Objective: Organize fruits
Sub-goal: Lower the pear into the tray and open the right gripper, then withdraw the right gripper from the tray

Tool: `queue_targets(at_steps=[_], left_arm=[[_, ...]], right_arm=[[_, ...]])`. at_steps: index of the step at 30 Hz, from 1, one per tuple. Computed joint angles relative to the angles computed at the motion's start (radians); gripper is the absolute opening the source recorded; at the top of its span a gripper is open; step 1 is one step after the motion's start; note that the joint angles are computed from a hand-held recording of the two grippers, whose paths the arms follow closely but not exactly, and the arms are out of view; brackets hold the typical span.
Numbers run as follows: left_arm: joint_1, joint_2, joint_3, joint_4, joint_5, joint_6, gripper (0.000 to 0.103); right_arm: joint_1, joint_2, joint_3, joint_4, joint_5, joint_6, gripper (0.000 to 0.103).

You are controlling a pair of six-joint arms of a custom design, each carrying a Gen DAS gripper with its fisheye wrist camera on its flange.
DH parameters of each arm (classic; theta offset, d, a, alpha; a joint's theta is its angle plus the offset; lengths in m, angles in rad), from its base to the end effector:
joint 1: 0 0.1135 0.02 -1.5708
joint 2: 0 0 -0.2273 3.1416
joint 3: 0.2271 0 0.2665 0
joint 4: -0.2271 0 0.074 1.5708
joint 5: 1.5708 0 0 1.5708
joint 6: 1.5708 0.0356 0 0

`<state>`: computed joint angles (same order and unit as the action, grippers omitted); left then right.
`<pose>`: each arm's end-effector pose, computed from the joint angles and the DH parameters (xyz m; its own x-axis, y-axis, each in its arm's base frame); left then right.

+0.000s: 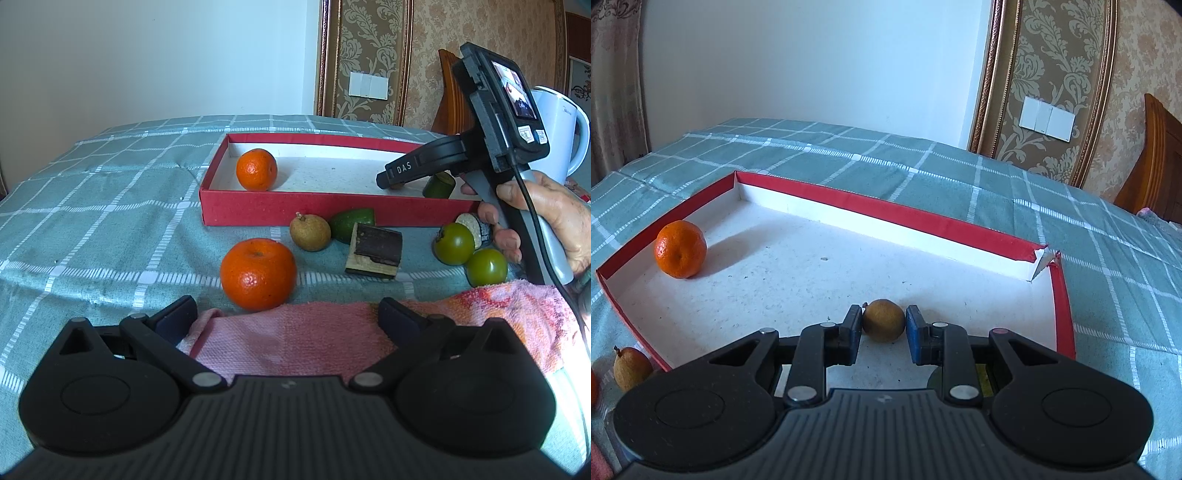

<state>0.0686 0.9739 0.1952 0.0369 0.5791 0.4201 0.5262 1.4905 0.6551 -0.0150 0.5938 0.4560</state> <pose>0.1966 -0.0060 0.0917 -0.4746 0.3096 -0.8240 0.5901 0.8065 -0.0369 0.2597 0.1278 0.1100 -0.6262 0.0584 -0.7775 0.1990 0.9761 -0.0870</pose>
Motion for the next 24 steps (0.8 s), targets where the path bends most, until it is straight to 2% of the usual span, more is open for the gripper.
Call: queue_targets(at_steps=[6, 9, 11, 13, 16, 18, 24], left_arm=[[0.001, 0.000, -0.001, 0.001, 0.001, 0.000, 0.103], [0.000, 0.000, -0.001, 0.001, 0.001, 0.000, 0.103], [0.000, 0.000, -0.001, 0.001, 0.001, 0.000, 0.103], [0.000, -0.001, -0.002, 0.001, 0.000, -0.001, 0.103], [0.000, -0.001, -0.002, 0.001, 0.000, -0.001, 0.103], [0.000, -0.001, -0.002, 0.001, 0.000, -0.001, 0.103], [0.003, -0.003, 0.001, -0.004, 0.002, 0.001, 0.103]], right_arm=[[0.016, -0.050, -0.042, 0.004, 0.013, 0.008, 0.027], [0.041, -0.138, -0.104, 0.001, 0.037, 0.032, 0.039], [0.070, -0.230, -0.165, -0.004, 0.057, 0.058, 0.058], [0.116, -0.314, -0.211, -0.036, 0.119, 0.089, 0.062], [0.175, -0.426, -0.264, -0.087, 0.185, 0.128, 0.063], [0.195, -0.483, -0.292, -0.117, 0.199, 0.158, 0.068], [0.295, -0.574, -0.348, -0.254, 0.272, 0.303, 0.068]])
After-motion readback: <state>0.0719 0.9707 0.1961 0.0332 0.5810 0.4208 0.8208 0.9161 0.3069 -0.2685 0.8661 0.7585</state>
